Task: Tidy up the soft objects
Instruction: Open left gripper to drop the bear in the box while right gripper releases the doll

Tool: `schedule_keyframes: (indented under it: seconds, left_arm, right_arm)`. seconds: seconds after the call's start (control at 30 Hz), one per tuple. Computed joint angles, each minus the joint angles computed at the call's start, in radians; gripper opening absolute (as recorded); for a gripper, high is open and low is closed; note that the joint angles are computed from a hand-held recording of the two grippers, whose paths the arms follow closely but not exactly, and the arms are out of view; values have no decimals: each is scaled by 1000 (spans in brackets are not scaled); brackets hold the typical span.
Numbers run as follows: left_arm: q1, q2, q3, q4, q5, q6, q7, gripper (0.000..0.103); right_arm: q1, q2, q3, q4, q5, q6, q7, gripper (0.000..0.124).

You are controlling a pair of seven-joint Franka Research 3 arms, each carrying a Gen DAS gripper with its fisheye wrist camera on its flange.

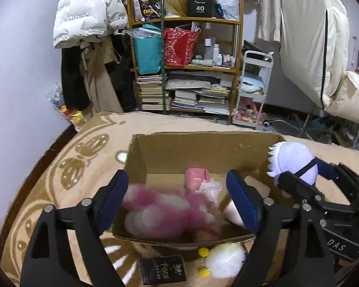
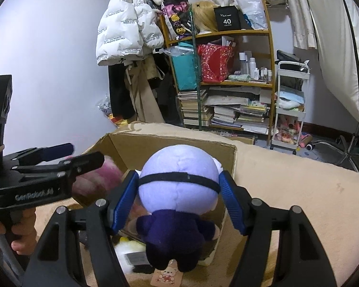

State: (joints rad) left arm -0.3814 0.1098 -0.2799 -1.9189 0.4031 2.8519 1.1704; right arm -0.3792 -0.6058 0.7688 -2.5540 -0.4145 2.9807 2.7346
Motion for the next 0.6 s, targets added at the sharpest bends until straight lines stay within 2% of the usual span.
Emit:
schedule_keyframes:
  seconds: [0.07, 0.17, 0.27, 0.37, 0.6]
  left_arm:
    - [3, 1, -5, 4, -24, -22, 18, 86]
    - [3, -5, -5, 3, -39, -44, 19, 91]
    - [2, -22, 1, -15, -18, -46, -2, 94]
    - [3, -47, 3, -39, 11, -44, -26, 96]
    - [12, -135, -6, -116, 9, -41, -40, 99]
  right_arm:
    - [3, 5, -3, 1, 0, -9, 0, 75]
    - [17, -1, -22, -10, 4, -7, 8, 86]
    - [30, -17, -40, -25, 17, 1, 17, 89]
    - [54, -35, -65, -43, 40, 4, 18, 98]
    - [129, -78, -126, -70, 108, -27, -6, 100]
